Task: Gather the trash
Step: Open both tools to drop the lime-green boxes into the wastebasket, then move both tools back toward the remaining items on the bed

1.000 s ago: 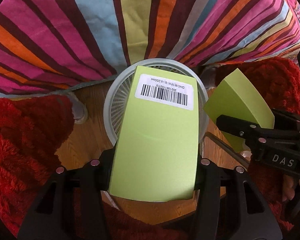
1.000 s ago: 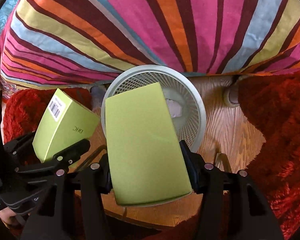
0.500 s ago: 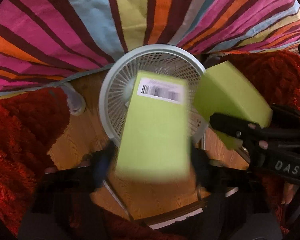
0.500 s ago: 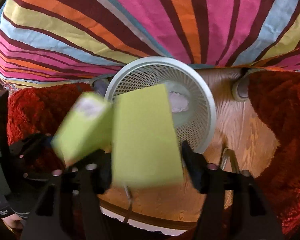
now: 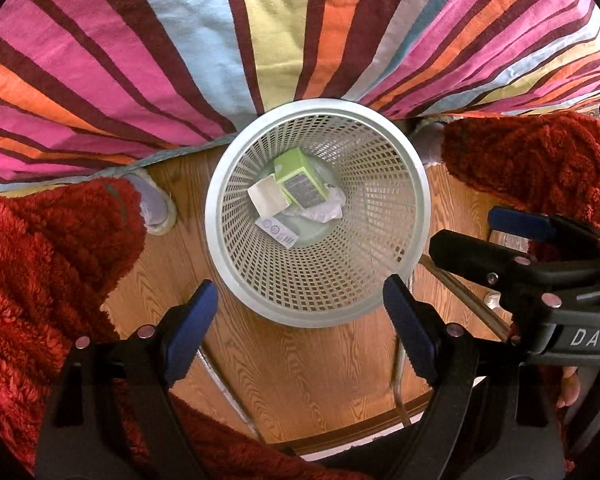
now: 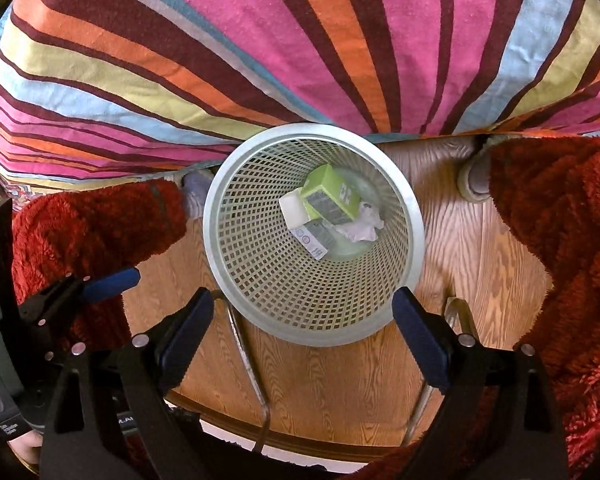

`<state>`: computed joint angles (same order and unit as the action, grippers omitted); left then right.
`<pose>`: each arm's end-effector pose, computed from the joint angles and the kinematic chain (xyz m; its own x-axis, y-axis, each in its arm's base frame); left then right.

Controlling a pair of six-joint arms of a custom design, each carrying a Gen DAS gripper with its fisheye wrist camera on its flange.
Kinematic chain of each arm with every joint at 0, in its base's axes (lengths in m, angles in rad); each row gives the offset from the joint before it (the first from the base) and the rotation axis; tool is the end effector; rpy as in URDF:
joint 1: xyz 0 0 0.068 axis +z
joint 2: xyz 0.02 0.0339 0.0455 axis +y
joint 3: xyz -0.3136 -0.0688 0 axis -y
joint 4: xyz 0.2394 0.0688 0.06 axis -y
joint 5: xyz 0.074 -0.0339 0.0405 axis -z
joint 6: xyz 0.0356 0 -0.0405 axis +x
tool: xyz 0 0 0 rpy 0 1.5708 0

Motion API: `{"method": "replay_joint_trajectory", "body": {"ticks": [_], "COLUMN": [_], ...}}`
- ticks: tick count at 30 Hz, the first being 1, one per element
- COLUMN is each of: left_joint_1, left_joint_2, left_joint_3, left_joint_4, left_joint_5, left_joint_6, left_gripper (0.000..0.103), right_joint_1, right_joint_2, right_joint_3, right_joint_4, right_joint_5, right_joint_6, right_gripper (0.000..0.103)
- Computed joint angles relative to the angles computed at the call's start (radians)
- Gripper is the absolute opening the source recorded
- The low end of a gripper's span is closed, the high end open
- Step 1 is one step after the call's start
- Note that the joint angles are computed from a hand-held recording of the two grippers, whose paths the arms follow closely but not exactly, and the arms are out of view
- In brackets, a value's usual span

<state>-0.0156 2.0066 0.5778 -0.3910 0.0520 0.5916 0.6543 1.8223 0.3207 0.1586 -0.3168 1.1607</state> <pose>0.2186 -0.0053 0.0631 -0.8028 0.5695 0.1765 0.5427 0.8206 -0.1792 0.1510 0.1298 0.0775 -0.8897 0.4158 0.1883 0.4561 0.8273 0.3281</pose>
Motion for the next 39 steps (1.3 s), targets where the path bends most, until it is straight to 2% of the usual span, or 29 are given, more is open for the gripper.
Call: {"method": "replay_joint_trajectory", "body": {"ticks": [3, 7, 10, 14, 16, 19, 23, 28, 39], "left_joint_1": [0.018, 0.075, 0.126, 0.185, 0.199, 0.196, 0.175, 0.141, 0.082], "left_joint_2": [-0.003, -0.058, -0.118, -0.191, -0.224, -0.254, -0.265, -0.261, -0.163], "left_joint_3": [0.006, 0.015, 0.031, 0.076, 0.104, 0.145, 0.212, 0.312, 0.534], "left_joint_4": [-0.008, -0.036, -0.071, -0.122, -0.135, -0.146, -0.153, -0.174, -0.196], "left_joint_5": [0.008, 0.053, 0.094, 0.151, 0.177, 0.207, 0.243, 0.278, 0.338], "left_joint_6": [-0.001, 0.012, 0.033, 0.059, 0.062, 0.046, 0.005, -0.041, -0.153], "left_gripper": [0.082, 0.082, 0.082, 0.082, 0.082, 0.082, 0.082, 0.082, 0.082], "right_joint_1": [0.004, 0.02, 0.046, 0.088, 0.085, 0.036, -0.077, -0.159, -0.259], "right_joint_2": [-0.032, -0.18, -0.337, -0.505, -0.562, -0.594, -0.569, -0.498, -0.359], "right_joint_3": [-0.002, 0.001, 0.041, 0.13, 0.178, 0.23, 0.28, 0.341, 0.427], "right_joint_4": [-0.022, -0.118, -0.278, -0.481, -0.543, -0.566, -0.528, -0.464, -0.388], "right_joint_5": [0.023, 0.113, 0.242, 0.472, 0.572, 0.652, 0.655, 0.639, 0.62], "right_joint_6": [0.002, 0.003, -0.025, -0.092, -0.141, -0.245, -0.389, -0.51, -0.675], "right_gripper": [0.086, 0.086, 0.086, 0.086, 0.086, 0.086, 0.086, 0.086, 0.086]}}
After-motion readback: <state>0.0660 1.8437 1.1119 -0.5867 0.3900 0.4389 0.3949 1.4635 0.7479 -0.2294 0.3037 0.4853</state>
